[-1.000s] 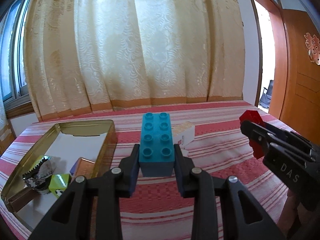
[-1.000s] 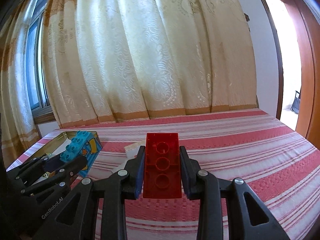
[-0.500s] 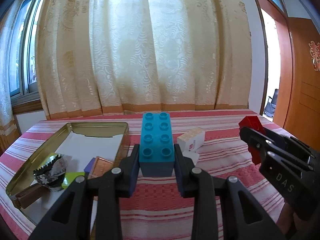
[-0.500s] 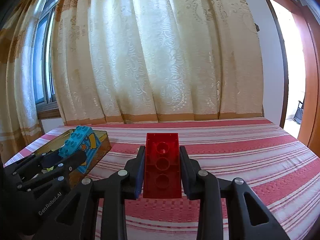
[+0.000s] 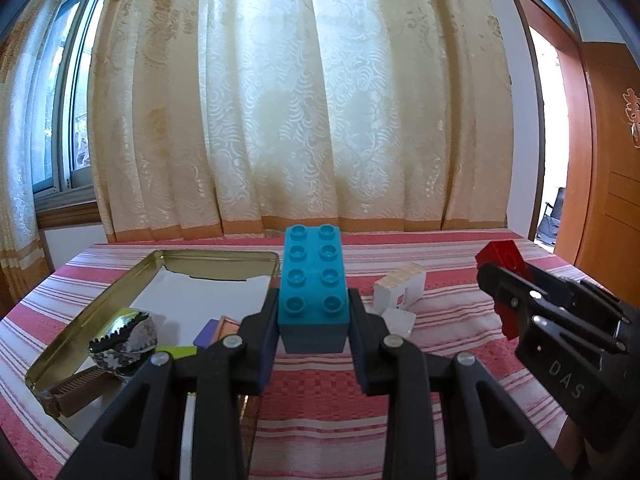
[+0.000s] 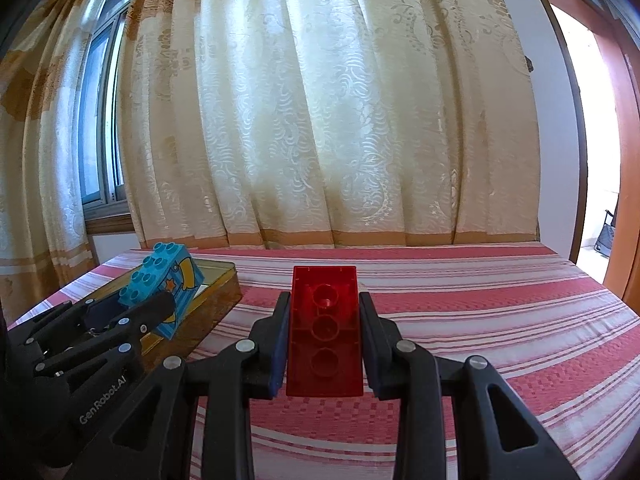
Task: Organize rigid objects
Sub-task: 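Carry the blue brick with the left gripper while the right gripper carries the red brick toward the tray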
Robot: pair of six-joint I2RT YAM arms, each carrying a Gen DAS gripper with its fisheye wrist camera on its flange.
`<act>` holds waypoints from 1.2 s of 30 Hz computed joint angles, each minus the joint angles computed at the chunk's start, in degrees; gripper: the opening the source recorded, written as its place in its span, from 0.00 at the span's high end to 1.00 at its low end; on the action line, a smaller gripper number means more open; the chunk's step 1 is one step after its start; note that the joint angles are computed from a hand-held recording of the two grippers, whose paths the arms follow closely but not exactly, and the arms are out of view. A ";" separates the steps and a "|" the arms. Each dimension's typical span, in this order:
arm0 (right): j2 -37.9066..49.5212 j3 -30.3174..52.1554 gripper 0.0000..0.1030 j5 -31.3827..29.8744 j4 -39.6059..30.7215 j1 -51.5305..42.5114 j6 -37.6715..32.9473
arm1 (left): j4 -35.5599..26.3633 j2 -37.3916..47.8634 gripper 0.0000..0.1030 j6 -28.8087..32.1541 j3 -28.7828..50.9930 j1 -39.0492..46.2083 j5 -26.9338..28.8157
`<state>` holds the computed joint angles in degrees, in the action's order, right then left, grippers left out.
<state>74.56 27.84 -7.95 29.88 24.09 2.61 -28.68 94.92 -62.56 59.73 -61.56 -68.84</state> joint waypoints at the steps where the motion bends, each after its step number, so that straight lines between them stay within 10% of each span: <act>1: -0.03 -0.06 0.67 0.08 0.08 0.22 -0.02 | -0.49 0.00 0.71 -0.48 0.04 -0.10 -0.22; 36: 1.41 1.36 0.67 4.45 -0.89 9.23 -0.35 | -11.71 -4.79 0.71 -13.42 -4.16 -1.71 -3.44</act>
